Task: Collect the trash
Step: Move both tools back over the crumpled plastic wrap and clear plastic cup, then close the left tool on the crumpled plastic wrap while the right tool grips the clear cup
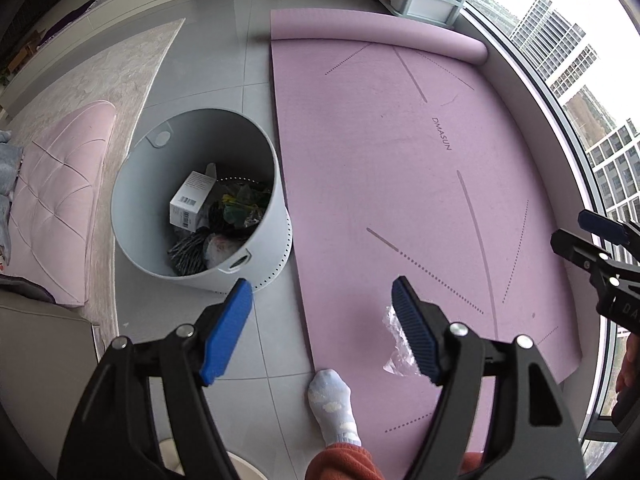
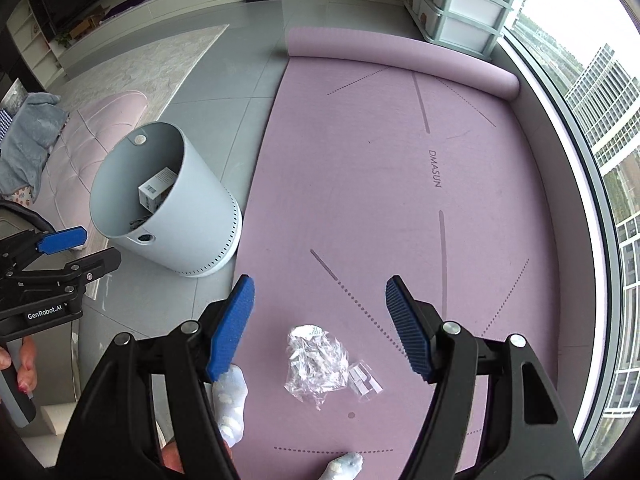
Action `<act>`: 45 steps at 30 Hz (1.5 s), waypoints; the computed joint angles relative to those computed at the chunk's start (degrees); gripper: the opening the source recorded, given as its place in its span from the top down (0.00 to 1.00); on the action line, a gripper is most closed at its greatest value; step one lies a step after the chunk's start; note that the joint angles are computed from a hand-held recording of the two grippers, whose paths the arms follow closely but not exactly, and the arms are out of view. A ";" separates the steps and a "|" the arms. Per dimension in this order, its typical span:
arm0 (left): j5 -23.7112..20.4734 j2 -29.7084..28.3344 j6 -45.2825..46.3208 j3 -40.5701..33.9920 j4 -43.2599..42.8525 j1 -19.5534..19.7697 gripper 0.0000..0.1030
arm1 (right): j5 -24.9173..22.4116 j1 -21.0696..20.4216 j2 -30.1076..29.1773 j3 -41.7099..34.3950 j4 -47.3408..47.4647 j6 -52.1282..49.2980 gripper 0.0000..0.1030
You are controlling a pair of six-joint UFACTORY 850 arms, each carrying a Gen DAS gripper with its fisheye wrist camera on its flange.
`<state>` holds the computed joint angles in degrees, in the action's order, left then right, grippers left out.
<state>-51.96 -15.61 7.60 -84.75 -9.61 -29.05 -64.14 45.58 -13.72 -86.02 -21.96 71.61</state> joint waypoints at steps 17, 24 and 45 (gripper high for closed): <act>4.74 9.66 -16.44 16.27 5.28 -16.90 0.30 | 2.83 11.93 20.27 26.84 1.30 14.14 0.36; 11.84 8.33 -16.03 23.09 3.75 -19.85 0.30 | 10.67 14.01 19.96 35.07 1.64 17.43 0.36; 40.60 -9.83 -0.47 31.88 6.64 -22.55 0.30 | 48.21 13.69 -0.58 51.06 -27.96 64.39 0.48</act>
